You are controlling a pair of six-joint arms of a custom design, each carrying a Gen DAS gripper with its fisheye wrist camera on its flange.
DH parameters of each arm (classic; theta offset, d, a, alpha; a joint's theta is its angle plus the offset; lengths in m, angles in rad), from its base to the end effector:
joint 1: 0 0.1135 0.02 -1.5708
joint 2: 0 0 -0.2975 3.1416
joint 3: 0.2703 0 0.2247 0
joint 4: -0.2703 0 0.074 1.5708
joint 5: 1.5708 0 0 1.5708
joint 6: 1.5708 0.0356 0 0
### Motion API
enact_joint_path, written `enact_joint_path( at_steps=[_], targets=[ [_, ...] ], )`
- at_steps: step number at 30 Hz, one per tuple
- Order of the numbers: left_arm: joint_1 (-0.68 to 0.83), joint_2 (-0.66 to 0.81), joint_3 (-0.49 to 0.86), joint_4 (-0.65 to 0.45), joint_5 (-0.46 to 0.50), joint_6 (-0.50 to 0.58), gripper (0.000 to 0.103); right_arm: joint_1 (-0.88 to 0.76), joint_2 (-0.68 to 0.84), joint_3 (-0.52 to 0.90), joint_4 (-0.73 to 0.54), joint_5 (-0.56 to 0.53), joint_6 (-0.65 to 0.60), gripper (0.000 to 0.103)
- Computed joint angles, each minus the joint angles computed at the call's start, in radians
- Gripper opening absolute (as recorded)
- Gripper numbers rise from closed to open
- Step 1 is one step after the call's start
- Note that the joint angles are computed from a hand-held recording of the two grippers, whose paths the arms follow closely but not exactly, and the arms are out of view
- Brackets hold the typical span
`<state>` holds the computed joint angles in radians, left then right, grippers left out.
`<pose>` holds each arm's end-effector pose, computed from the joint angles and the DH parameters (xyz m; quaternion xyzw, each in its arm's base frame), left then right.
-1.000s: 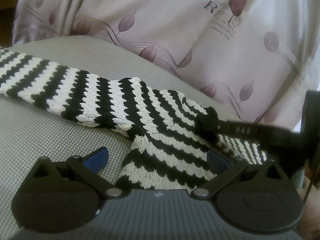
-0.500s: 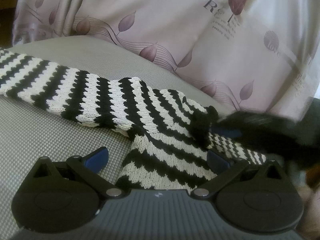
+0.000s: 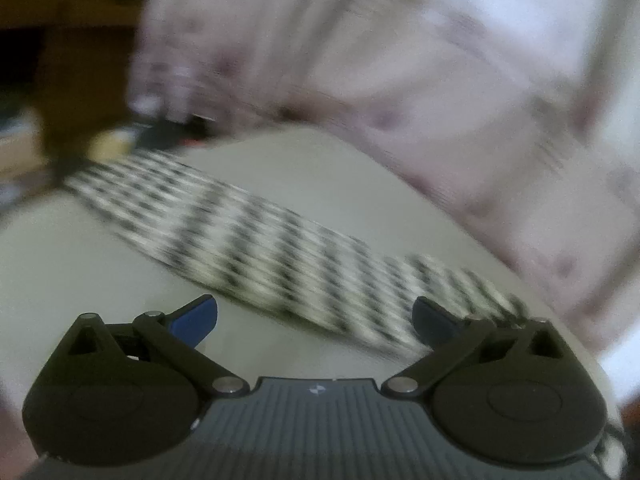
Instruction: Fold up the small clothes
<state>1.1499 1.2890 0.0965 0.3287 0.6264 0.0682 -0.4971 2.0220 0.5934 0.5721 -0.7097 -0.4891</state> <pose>0.0762 0.1191 0.1420 -0.3681 0.8201 -0.0487 0.4355 0.2800 -0.1255 0.0991 -0.1179 0.8790 0.1316 0.4429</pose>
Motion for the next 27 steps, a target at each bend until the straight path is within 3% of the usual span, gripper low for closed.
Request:
enact_joint_path(
  at_steps=[3, 6, 11, 13, 14, 15, 16, 19, 21, 27],
  targets=[
    [0.213, 0.197, 0.174, -0.063, 0.051, 0.086, 0.088, -0.008, 0.054, -0.020, 0.044, 0.026, -0.020, 0.067],
    [0.308, 0.367, 0.359, -0.132, 0.059, 0.081, 0.087, 0.002, 0.050, -0.053, 0.111, 0.028, -0.011, 0.067],
    [0.271, 0.586, 0.588, -0.219, 0.015, 0.037, 0.087, 0.018, 0.054, -0.080, 0.148, 0.060, -0.031, 0.069],
    [0.268, 0.666, 0.666, -0.275, 0.042, 0.039, 0.087, 0.016, 0.057, -0.078, 0.148, 0.061, -0.033, 0.069],
    [0.267, 0.695, 0.692, -0.304, 0.053, 0.046, 0.082, 0.017, 0.060, -0.076, 0.154, 0.063, -0.027, 0.069],
    [0.269, 0.716, 0.700, -0.313, 0.061, 0.048, 0.067, 0.017, 0.061, -0.077, 0.160, 0.065, -0.021, 0.069],
    [0.262, 0.734, 0.707, -0.305, 0.062, 0.041, 0.060, 0.017, 0.062, -0.077, 0.163, 0.068, -0.017, 0.069],
    [0.275, 0.719, 0.661, -0.219, 0.107, 0.055, 0.033, 0.019, 0.065, -0.081, 0.176, 0.074, -0.007, 0.069],
    [0.257, 0.667, 0.616, -0.152, 0.081, 0.024, 0.009, 0.025, 0.065, -0.089, 0.189, 0.083, -0.009, 0.069],
    [0.151, 0.373, 0.489, -0.121, 0.061, -0.048, 0.009, 0.019, 0.067, -0.092, 0.192, 0.062, -0.007, 0.070]
  ],
)
